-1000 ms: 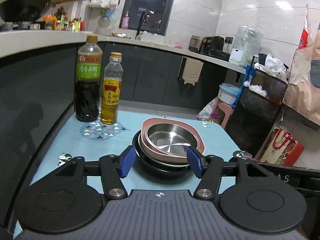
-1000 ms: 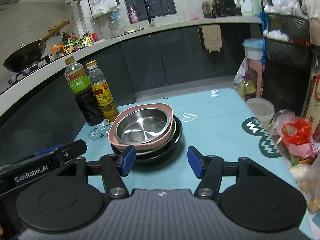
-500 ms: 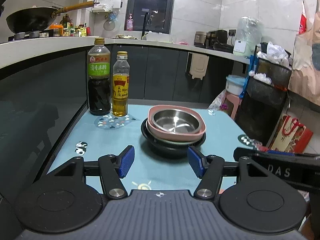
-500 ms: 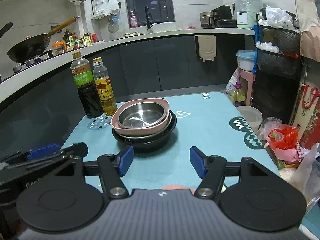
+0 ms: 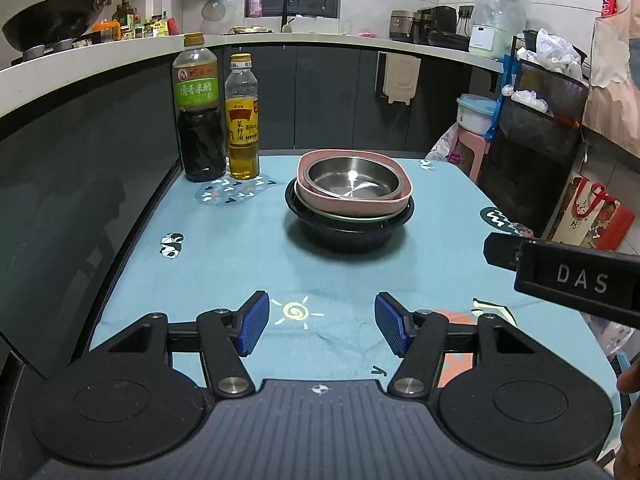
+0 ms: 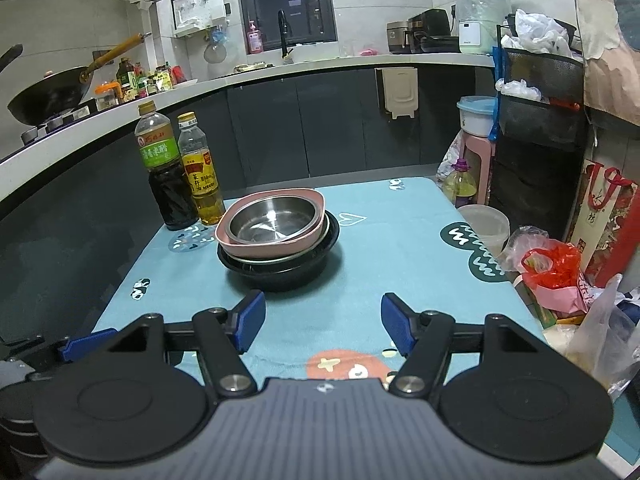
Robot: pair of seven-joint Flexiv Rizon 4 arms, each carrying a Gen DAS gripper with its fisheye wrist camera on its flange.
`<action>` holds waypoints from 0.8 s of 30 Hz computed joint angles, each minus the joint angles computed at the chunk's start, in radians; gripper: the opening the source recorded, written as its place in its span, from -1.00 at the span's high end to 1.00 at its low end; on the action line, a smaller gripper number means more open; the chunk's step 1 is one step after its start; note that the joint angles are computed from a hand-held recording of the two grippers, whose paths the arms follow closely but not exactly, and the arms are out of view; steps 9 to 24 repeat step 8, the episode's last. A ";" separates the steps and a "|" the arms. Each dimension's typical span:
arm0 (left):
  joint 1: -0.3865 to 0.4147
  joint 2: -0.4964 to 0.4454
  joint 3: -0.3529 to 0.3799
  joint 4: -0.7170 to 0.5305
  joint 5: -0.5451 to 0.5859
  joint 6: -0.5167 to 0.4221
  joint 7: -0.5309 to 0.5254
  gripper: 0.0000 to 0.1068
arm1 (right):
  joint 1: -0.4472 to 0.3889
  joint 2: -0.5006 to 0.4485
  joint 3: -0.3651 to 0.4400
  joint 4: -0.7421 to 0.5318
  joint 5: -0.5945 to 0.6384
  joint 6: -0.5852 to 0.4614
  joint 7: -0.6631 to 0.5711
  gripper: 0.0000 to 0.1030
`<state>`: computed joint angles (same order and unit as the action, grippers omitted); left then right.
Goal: Organize plates and bowls
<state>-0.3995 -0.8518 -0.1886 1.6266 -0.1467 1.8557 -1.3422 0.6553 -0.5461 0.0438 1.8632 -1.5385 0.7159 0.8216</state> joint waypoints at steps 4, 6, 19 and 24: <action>-0.012 0.004 0.016 0.006 -0.003 0.016 -0.004 -0.05 | 0.005 0.000 0.001 -0.002 0.003 -0.011 -0.002 -0.04; -0.014 0.004 0.017 0.005 -0.001 0.024 -0.003 -0.05 | 0.006 0.000 0.002 -0.002 0.006 -0.012 -0.004 -0.04; -0.027 0.005 0.030 0.002 -0.010 0.029 -0.005 -0.05 | 0.008 0.001 0.002 -0.003 0.009 -0.016 -0.003 -0.04; -0.027 0.005 0.030 0.002 -0.010 0.029 -0.005 -0.05 | 0.008 0.001 0.002 -0.003 0.009 -0.016 -0.003 -0.04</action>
